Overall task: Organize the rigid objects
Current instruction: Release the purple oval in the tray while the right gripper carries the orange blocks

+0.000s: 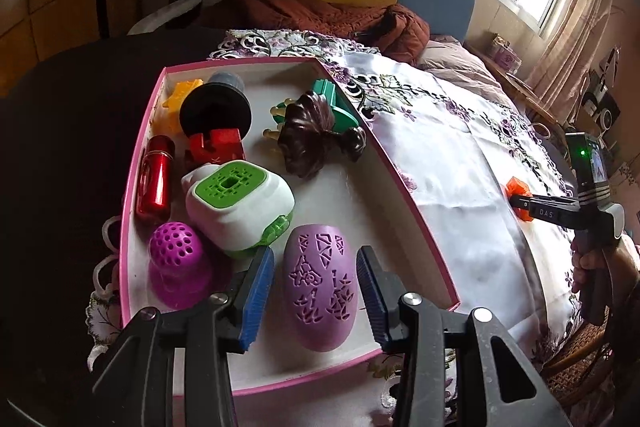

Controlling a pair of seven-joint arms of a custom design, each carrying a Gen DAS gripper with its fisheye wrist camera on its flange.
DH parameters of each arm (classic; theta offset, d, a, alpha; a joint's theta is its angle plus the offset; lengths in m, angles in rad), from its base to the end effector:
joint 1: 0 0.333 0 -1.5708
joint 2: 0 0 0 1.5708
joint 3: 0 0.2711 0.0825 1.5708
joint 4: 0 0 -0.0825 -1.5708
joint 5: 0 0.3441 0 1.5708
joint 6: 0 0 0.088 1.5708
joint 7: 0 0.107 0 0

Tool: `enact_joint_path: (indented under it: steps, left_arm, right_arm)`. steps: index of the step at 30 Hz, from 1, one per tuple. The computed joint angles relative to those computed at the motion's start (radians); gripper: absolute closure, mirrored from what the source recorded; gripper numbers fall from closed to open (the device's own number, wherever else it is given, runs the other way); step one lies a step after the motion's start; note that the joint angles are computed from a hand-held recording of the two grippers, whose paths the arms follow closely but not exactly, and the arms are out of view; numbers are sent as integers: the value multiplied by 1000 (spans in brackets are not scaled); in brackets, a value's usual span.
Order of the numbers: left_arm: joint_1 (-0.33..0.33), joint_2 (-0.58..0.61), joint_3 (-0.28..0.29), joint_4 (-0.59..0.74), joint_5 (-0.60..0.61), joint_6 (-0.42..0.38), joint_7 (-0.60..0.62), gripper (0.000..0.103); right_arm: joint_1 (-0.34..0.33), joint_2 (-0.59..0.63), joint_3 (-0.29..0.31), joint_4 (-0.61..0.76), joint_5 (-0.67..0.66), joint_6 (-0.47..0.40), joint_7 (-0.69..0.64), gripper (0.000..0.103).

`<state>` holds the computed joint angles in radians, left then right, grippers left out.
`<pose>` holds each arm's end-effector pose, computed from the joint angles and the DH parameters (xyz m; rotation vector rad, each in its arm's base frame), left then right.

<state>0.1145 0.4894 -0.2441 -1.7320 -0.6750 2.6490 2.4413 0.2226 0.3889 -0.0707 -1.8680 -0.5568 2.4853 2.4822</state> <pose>0.6433 -0.0489 0.3312 -1.5561 2.3738 -0.9678 0.5994 0.0968 0.3141 -1.7034 2.4176 -0.6824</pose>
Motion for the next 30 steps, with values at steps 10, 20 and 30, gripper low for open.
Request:
enact_joint_path:
  steps: [10, 20, 30]
  left_arm:
    - [7, -40, 5, -35, -20, 51, -30, 60]
    - [13, -45, 3, -34, -33, 73, -40, 60]
    - [36, -62, 0, -45, -91, 86, -14, 60]
  right_arm:
    - [-25, -25, 28, -40, 48, 116, -52, 72]
    - [-43, -15, 154, -27, 282, 376, -327, 72]
    - [9, 238, 288, 411, 484, 156, -766, 72]
